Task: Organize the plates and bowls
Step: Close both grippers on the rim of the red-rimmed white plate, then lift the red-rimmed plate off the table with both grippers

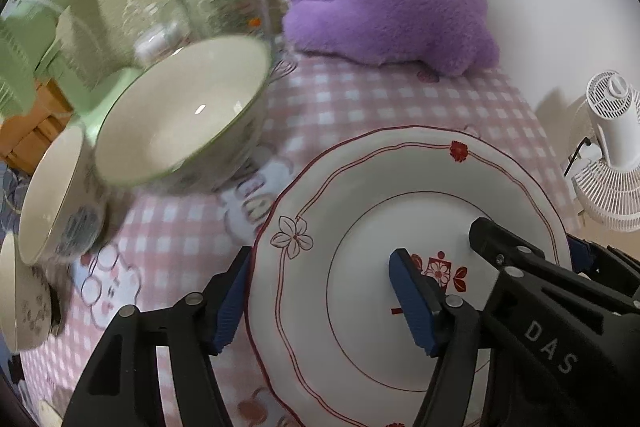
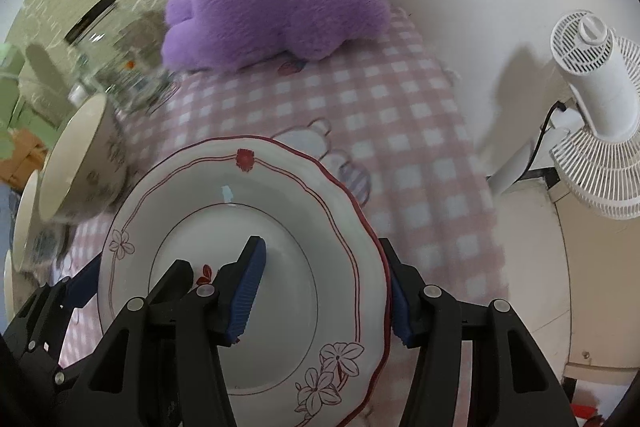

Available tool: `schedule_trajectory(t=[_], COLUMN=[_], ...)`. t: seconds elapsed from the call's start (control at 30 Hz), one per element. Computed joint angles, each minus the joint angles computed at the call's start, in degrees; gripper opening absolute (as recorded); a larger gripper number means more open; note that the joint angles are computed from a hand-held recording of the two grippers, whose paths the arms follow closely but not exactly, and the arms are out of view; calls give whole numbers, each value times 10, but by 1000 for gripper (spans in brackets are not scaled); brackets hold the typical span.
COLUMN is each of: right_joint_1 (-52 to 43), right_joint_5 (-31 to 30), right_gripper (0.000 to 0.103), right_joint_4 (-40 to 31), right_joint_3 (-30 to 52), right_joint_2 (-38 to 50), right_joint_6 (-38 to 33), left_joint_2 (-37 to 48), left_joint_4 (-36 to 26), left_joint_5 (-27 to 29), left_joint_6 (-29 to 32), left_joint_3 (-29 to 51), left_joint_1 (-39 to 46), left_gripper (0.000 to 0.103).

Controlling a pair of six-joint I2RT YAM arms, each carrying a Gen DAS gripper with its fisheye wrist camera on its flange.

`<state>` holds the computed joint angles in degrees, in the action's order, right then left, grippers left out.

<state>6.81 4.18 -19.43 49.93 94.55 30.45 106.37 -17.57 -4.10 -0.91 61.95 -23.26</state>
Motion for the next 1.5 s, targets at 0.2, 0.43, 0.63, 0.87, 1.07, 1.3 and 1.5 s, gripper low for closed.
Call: schedule_trajectory(t=[0.2, 0.43, 0.63, 0.87, 1.07, 1.3, 1.5], right_joint_1=[41, 89, 129, 150, 133, 139, 170], right_joint_5=[-5, -8, -8, -5, -35, -15, 31], right_gripper=[56, 51, 51, 51, 50, 45, 45], right_joint_4=[-13, -33, -46, -65, -60, -70, -90], right_joint_3=[-24, -44, -62, -75, -79, -78, -59], right_joint_2=[-25, -56, -83, -108, -118, -105, -97], right_joint_6=[26, 50, 58, 54, 17, 29, 47], left_joint_2=[-42, -101, -144, -178, -169, -163, -175], left_joint_4=[-10, -28, -28, -23, -48, -36, -52], left_joint_5=[20, 17, 20, 30, 85, 61, 72], left_joint_6=[17, 27, 60, 91, 91, 75, 60], left_joint_3=[-48, -105, -149, -182, -163, -165, -166], left_joint_1=[36, 64, 88, 97, 128, 113, 125], left_gripper=[69, 69, 62, 62, 62, 60, 58])
